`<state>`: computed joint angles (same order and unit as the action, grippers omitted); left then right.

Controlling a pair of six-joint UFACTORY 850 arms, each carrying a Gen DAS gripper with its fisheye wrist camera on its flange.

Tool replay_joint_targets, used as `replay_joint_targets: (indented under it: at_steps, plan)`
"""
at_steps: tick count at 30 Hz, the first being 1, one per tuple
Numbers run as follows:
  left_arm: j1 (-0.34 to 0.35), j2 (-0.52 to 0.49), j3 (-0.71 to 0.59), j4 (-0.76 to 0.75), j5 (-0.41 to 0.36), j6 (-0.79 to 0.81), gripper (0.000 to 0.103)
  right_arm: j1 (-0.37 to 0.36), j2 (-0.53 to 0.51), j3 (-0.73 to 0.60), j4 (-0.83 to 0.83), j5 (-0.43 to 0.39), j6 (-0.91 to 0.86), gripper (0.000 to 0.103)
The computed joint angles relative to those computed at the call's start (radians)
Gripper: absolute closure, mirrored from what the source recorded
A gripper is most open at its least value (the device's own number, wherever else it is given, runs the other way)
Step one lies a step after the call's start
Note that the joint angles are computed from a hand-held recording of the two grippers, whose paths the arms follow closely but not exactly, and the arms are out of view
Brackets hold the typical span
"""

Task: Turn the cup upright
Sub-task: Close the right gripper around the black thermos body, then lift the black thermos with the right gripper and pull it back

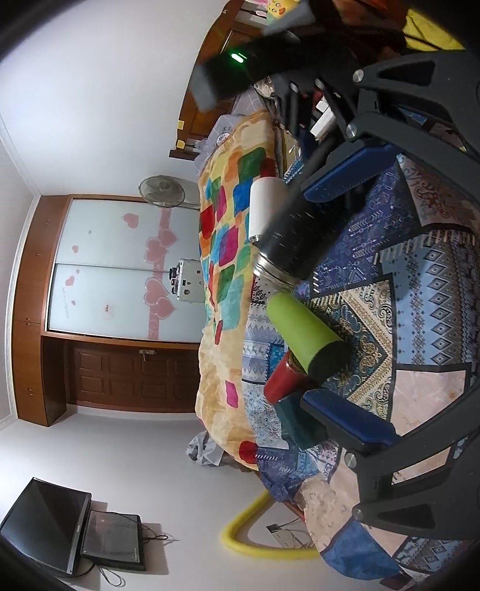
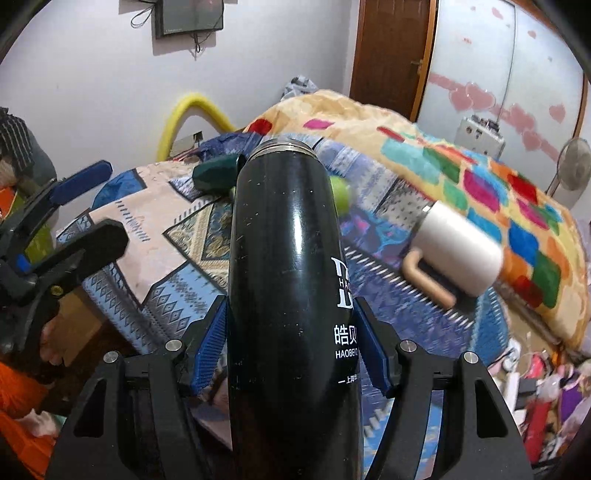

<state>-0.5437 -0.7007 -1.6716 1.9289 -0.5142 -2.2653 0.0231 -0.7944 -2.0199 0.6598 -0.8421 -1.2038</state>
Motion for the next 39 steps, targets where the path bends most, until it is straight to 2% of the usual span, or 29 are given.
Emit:
replay_joint_targets:
  at_steps: [9,21,29,35,39]
  plan:
    - [0.018,-0.015,0.001,-0.023,0.041,0.012,0.000,0.036,-0.037,0.019,-0.055,0.014,0.074,0.041]
    - [0.043,-0.053,-0.021,-0.067,0.068,0.041,0.000,0.079,-0.138,-0.141,-0.226,-0.081,0.208,0.040]
    - [0.050,-0.063,-0.031,-0.111,0.061,0.069,0.000,0.076,-0.128,-0.132,-0.206,-0.095,0.190,0.038]
    - [0.050,-0.052,-0.019,-0.114,0.051,0.069,0.000,0.056,-0.054,-0.045,-0.125,-0.021,0.107,0.038]
    - [0.053,-0.078,-0.051,-0.202,0.090,0.151,0.000,0.016,0.010,0.029,-0.032,0.071,0.031,0.038]
